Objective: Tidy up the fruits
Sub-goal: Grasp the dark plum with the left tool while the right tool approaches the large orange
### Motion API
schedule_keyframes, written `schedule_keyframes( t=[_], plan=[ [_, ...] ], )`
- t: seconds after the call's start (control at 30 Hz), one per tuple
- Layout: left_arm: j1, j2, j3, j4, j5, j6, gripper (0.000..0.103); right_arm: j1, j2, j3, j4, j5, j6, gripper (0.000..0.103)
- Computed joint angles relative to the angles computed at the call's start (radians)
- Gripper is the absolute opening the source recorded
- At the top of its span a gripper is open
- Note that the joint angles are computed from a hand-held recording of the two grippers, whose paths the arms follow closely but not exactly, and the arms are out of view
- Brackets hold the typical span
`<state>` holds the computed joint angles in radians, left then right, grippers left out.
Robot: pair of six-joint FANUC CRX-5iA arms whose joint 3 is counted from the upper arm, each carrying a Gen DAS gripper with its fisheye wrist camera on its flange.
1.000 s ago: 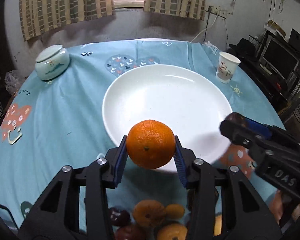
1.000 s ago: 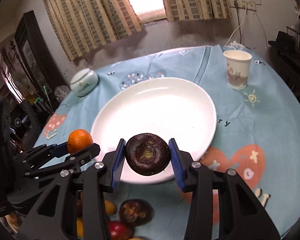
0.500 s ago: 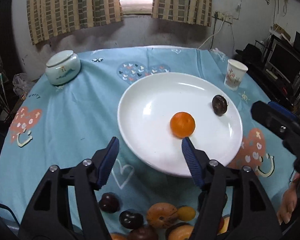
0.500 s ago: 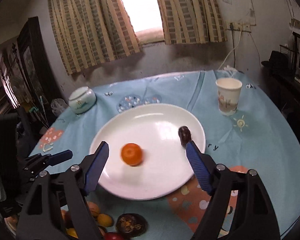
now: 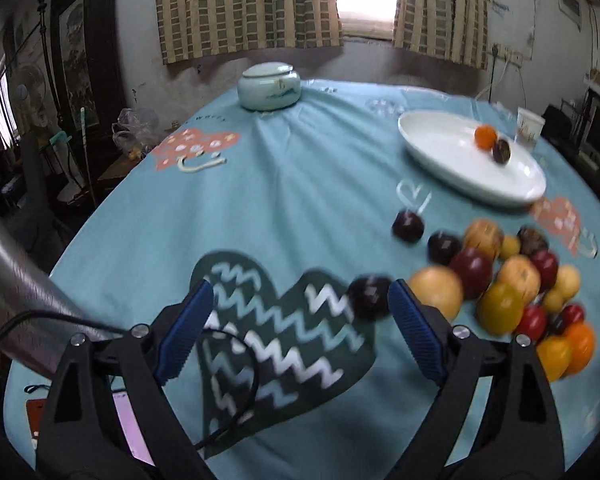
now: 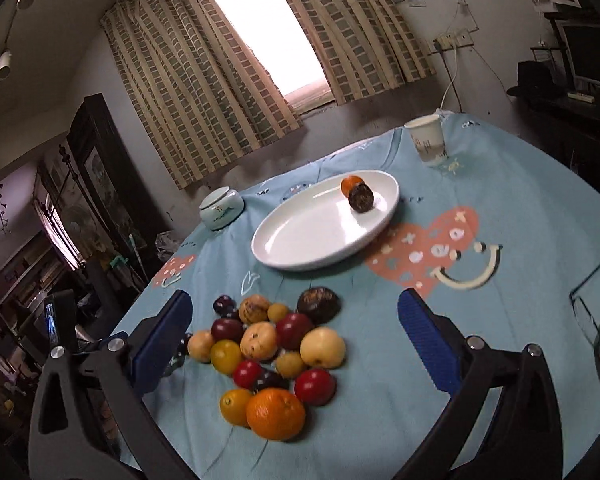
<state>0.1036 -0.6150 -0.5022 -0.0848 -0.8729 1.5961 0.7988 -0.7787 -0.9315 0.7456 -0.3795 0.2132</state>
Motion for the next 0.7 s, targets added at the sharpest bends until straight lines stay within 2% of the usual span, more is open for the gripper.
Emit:
schedule_keyframes(
  t=[0.07, 0.2, 0.27, 0.43, 0.47, 0.5, 0.57, 0.7],
  plan=[
    [-0.019, 0.007, 0.003, -0.011, -0.001, -0.008, 0.091, 0.027, -0.009, 0.008, -0.059, -0.028, 0.033, 0.102],
    [-0.118, 0.068, 0.058, -0.139, -0.021, 0.077, 0.091, 0.034, 0.002, 0.009, -0.049, -0.043, 0.021, 0.102],
    [-0.125, 0.082, 0.063, -0.14, -0.024, 0.071, 0.091, 0.036, 0.01, 0.018, -0.071, -0.047, 0.044, 0.102],
    [-0.075, 0.116, 0.054, -0.038, -0.012, 0.002, 0.089, 0.034, 0.027, 0.035, -0.113, -0.06, 0.078, 0.102],
    [-0.062, 0.128, 0.053, -0.012, -0.015, -0.015, 0.087, 0.034, 0.029, 0.038, -0.123, -0.063, 0.083, 0.102],
    [-0.047, 0.132, 0.047, 0.012, -0.015, -0.036, 0.079, 0.033, 0.03, 0.041, -0.138, -0.065, 0.092, 0.102],
    [0.001, 0.128, 0.017, 0.109, -0.007, -0.114, 0.075, 0.03, 0.03, 0.044, -0.156, -0.064, 0.1, 0.102],
    [0.023, 0.119, -0.002, 0.142, 0.009, -0.144, 0.074, 0.031, 0.03, 0.052, -0.19, -0.07, 0.128, 0.102]
  ],
)
